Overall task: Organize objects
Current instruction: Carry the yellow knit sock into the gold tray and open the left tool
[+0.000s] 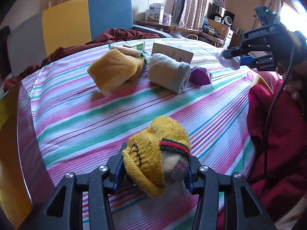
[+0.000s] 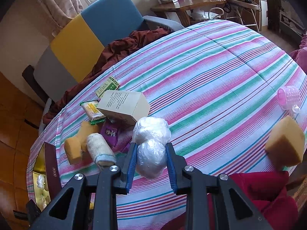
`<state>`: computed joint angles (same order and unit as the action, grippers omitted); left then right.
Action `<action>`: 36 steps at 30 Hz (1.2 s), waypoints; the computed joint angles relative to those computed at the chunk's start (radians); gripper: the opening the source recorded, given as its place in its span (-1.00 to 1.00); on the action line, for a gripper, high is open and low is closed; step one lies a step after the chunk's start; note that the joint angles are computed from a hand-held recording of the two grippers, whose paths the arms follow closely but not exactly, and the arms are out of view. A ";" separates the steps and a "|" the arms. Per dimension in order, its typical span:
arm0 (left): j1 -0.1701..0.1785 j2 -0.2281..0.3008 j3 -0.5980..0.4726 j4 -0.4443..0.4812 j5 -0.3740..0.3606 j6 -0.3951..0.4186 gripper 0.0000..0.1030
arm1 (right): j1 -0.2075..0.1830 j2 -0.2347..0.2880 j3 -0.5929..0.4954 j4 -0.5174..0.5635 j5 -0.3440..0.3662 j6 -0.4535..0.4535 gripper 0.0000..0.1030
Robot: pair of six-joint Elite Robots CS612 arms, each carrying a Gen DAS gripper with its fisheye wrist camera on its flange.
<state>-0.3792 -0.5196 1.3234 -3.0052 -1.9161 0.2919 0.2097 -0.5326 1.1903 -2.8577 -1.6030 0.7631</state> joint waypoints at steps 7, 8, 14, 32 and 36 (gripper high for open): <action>0.025 -0.028 0.019 0.010 -0.007 -0.051 -0.10 | 0.000 0.000 -0.006 0.027 -0.006 0.009 -0.44; 0.030 -0.032 0.024 0.000 -0.009 -0.058 -0.11 | 0.001 0.000 -0.005 0.028 -0.009 0.010 -0.44; 0.079 -0.065 0.040 -0.065 -0.063 -0.159 -0.12 | 0.002 -0.002 -0.004 0.031 -0.020 0.013 -0.44; 0.246 0.020 -0.198 0.040 0.256 -0.418 -0.08 | 0.011 -0.005 -0.012 0.073 -0.068 0.023 -0.44; 0.269 0.083 -0.327 0.153 0.268 -0.465 -0.08 | 0.013 -0.005 -0.015 0.090 -0.081 0.028 -0.44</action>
<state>-0.1102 -0.4368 0.9965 -2.8521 -1.6480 -0.1734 0.2223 -0.5380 1.1751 -2.7675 -1.6841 0.7909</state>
